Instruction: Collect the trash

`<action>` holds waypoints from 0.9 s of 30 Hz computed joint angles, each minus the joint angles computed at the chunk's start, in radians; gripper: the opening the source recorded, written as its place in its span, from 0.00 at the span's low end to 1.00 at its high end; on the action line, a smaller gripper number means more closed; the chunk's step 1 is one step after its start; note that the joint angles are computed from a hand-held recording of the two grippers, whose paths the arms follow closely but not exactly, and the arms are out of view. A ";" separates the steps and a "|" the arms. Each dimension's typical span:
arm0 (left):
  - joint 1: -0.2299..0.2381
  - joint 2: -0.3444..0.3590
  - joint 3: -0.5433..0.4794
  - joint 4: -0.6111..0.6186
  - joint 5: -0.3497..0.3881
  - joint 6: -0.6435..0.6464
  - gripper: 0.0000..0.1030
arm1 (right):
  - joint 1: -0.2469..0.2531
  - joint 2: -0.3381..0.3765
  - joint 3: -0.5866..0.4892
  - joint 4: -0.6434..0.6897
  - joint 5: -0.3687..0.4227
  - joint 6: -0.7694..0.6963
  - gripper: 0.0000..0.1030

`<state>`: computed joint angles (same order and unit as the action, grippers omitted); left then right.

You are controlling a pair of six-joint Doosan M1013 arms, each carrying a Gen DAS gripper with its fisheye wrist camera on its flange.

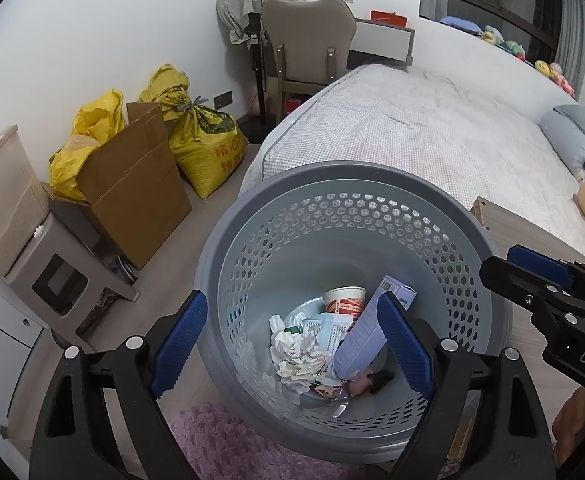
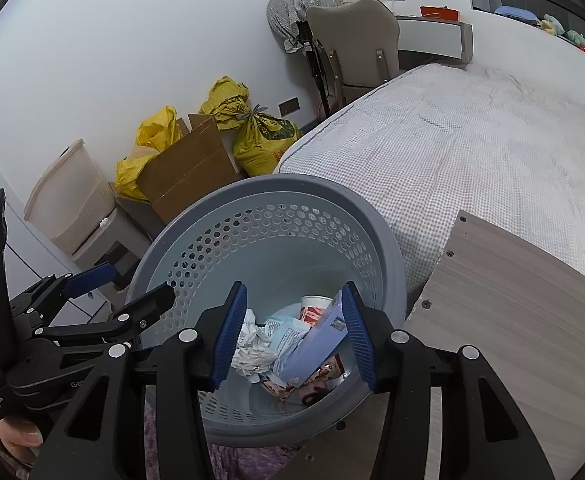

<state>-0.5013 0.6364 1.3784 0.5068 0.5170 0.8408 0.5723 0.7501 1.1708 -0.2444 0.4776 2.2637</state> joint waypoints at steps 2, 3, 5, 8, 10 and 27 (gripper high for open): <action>-0.001 -0.004 0.005 0.011 -0.002 -0.012 0.84 | 0.001 -0.001 0.000 -0.002 0.001 0.002 0.46; -0.002 -0.005 0.006 0.018 -0.001 -0.020 0.85 | 0.001 0.000 0.001 -0.002 0.000 0.003 0.46; -0.003 -0.008 0.011 0.028 -0.003 -0.031 0.85 | 0.002 -0.002 0.003 -0.004 -0.001 0.005 0.46; -0.002 -0.012 0.015 0.037 -0.003 -0.041 0.86 | 0.003 -0.004 0.006 -0.013 -0.002 0.016 0.46; -0.005 -0.014 0.017 0.055 0.004 -0.058 0.88 | 0.005 -0.006 0.008 -0.023 -0.002 0.027 0.46; -0.009 -0.027 0.026 0.102 0.020 -0.121 0.94 | 0.014 -0.022 0.022 -0.098 0.006 0.111 0.61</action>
